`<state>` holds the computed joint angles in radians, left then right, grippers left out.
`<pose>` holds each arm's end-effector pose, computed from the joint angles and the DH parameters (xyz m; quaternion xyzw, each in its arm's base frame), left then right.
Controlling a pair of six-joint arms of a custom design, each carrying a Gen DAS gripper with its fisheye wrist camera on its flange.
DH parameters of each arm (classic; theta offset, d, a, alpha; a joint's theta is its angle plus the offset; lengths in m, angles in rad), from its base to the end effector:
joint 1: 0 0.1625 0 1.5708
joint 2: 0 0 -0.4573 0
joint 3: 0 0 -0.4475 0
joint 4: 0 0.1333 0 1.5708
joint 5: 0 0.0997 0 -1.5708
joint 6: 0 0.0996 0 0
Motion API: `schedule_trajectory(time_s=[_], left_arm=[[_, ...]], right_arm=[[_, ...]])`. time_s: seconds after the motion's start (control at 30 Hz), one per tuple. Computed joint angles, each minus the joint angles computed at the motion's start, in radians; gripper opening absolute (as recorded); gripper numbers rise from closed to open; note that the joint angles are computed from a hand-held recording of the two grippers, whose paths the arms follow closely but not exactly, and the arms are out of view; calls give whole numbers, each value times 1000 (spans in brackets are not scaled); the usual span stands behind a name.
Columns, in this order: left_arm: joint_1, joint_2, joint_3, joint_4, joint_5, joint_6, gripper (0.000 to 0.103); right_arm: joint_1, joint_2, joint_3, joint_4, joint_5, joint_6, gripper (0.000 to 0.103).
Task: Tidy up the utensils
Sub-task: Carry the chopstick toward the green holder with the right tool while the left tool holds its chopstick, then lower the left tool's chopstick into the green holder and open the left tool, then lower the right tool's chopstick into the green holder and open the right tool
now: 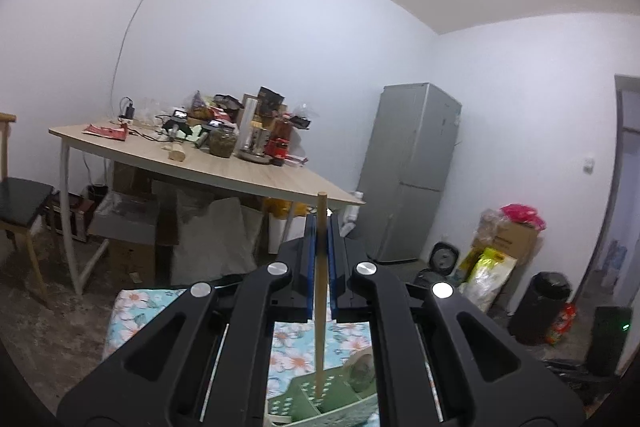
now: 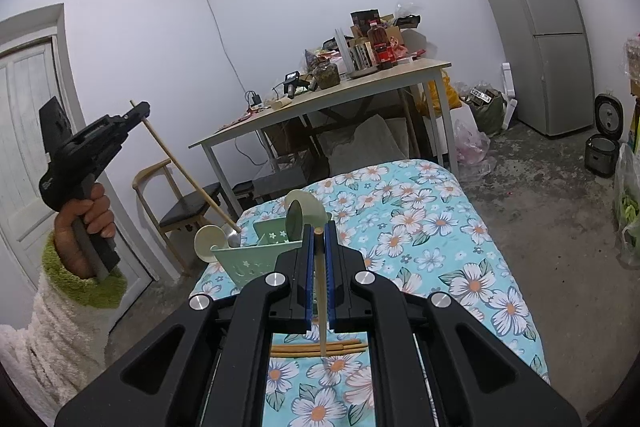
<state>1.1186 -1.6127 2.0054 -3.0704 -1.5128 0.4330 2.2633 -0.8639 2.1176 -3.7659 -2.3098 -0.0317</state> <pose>-0.1055 -0.5355 0.4928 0.3504 0.7749 -0.5256 0.0196 0.4051 -0.3847 0.1223 0.1412 -0.8352 0.5045 0.1673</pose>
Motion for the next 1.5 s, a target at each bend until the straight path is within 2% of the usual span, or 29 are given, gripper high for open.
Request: schedule_trajectory(time_s=[0.07, 0.27, 0.33, 0.57, 0.93, 0.97, 1.0, 1.03, 1.07, 1.3, 1.5], left_arm=[[-1, 11, 0, -13, 20, 9, 5], [6, 20, -2, -7, 10, -18, 5], [12, 23, -5, 4, -19, -32, 5], [25, 44, 10, -6, -50, -26, 5], [54, 98, 27, 46, 18, 8, 5], [61, 98, 26, 55, 15, 5, 6], [64, 99, 25, 60, 18, 2, 13], [67, 97, 27, 62, 24, -1, 25], [69, 96, 29, 59, 29, -4, 29], [81, 64, 49, 36, 20, 0, 33], [100, -12, 104, 37, 14, 2, 37]], right_arm=[[-2, 0, 1, -1, 2, 2, 5], [-5, -3, 2, 7, 11, 6, 5], [-3, -3, 1, 8, 7, 2, 5], [-1, -4, 0, 22, 1, 14, 5], [11, -14, -7, 9, 6, -18, 5], [14, -17, -8, 3, 8, -24, 5], [16, -22, -9, 0, 13, -30, 5], [19, -27, -11, -5, 18, -37, 5], [21, -31, -14, -10, 22, -46, 5], [42, -53, -47, -42, 68, -117, 5], [50, -65, -89, -48, 135, -172, 5]])
